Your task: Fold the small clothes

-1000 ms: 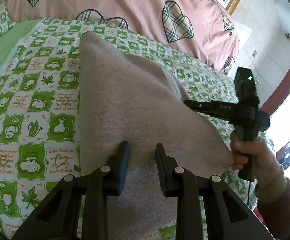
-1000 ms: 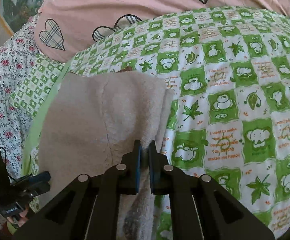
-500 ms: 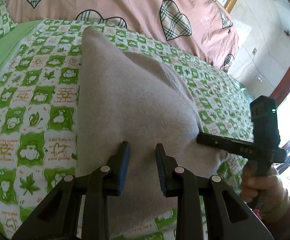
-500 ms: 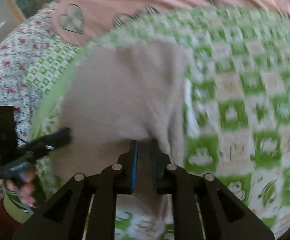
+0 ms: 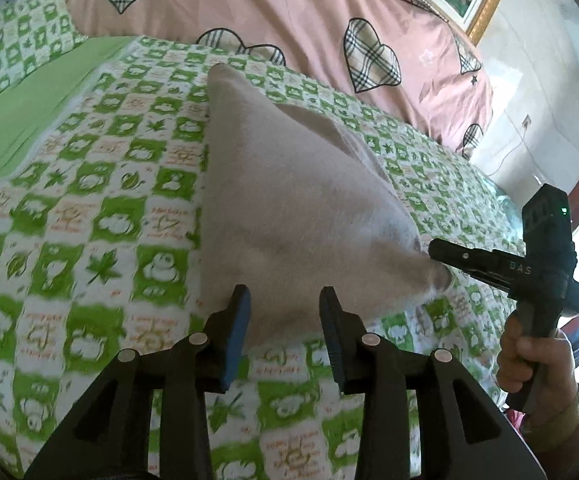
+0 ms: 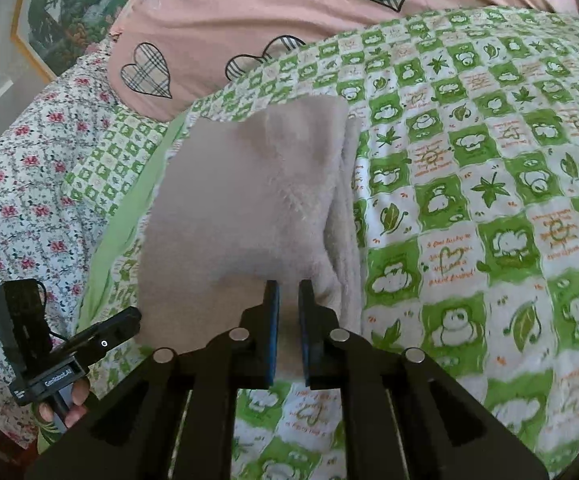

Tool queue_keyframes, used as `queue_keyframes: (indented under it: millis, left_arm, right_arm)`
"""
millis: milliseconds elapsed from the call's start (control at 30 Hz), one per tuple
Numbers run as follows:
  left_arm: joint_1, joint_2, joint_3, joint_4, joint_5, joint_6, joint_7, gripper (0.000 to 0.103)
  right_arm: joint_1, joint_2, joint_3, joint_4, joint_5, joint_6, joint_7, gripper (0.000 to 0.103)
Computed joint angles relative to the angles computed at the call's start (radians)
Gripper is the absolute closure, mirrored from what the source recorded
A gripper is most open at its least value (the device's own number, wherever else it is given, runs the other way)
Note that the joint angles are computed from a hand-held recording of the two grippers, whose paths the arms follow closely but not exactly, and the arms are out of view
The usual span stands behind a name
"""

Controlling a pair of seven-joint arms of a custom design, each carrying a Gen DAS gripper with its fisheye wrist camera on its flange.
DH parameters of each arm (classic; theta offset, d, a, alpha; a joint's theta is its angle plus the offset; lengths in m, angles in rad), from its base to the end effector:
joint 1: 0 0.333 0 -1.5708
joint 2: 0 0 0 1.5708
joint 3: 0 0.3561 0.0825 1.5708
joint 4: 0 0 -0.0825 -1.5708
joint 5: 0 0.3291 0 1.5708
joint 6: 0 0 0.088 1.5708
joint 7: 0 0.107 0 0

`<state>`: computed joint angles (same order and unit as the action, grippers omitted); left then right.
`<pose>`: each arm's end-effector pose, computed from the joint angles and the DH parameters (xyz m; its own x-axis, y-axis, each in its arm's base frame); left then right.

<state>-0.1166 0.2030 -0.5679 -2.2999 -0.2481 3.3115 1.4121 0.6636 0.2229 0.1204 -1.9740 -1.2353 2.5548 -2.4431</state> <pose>0.4513 -0.3116 0.4516 -0.3252 -0.8731 0.3633 -0.7632 0.0155 -0.6459 0.4109 0.4213 0.4603 -0.3166 -0.8479 -0.4252 -0.5674 0.5285 -0.6314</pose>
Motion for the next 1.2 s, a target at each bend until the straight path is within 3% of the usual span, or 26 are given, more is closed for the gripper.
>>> queue_keyframes:
  millis: [33,167,267,400,500,600,700,800,900,1033,1100,1200]
  left_arm:
    - [0.016,-0.002,-0.015,-0.005,-0.011,-0.001,0.007,0.066]
    - [-0.032,-0.015,0.053,0.009,-0.016,-0.018,-0.002,0.063]
    - [-0.152,-0.006,0.197,0.063,-0.021,-0.042,-0.004,0.049]
    - [-0.352,0.045,0.45,0.182,0.024,-0.119,-0.068,0.048]
    - [-0.367,0.106,0.496,0.29,0.05,-0.171,-0.115,0.048]
    - [-0.445,0.177,0.62,0.42,0.132,-0.255,-0.223,0.048]
    - [-0.471,0.247,0.679,0.554,0.216,-0.35,-0.293,0.048]
    - [-0.457,0.322,0.675,0.691,0.281,-0.471,-0.309,0.048]
    - [-0.439,0.362,0.655,0.748,0.329,-0.517,-0.329,0.046]
    - [-0.429,0.334,0.638,0.716,0.393,-0.5,-0.39,0.047]
    - [-0.397,0.293,0.596,0.651,0.393,-0.458,-0.396,0.047]
    - [-0.396,0.23,0.585,0.538,0.415,-0.397,-0.418,0.047]
  right_arm:
    - [0.002,0.001,0.002,-0.001,-0.002,0.003,-0.002,0.092]
    - [0.009,0.006,0.002,-0.009,0.01,0.005,0.006,0.092]
    - [0.015,0.0,0.003,-0.009,0.002,-0.004,0.014,0.091]
    - [0.012,0.007,0.003,0.008,-0.013,0.008,-0.002,0.091]
    - [0.003,0.024,-0.003,0.026,-0.007,0.032,-0.031,0.091]
    - [-0.004,0.04,-0.016,0.036,0.003,0.054,-0.045,0.091]
    - [-0.01,0.051,-0.027,0.029,0.02,0.074,-0.051,0.091]
    - [-0.012,0.054,-0.041,0.011,0.0,0.107,-0.009,0.091]
    - [-0.011,0.053,-0.046,0.003,-0.027,0.12,0.025,0.091]
    - [-0.009,0.047,-0.038,0.004,0.0,0.102,-0.003,0.091]
    - [-0.007,0.041,-0.036,0.001,0.003,0.095,-0.001,0.091]
    - [0.002,0.032,-0.028,0.003,0.008,0.07,-0.006,0.091]
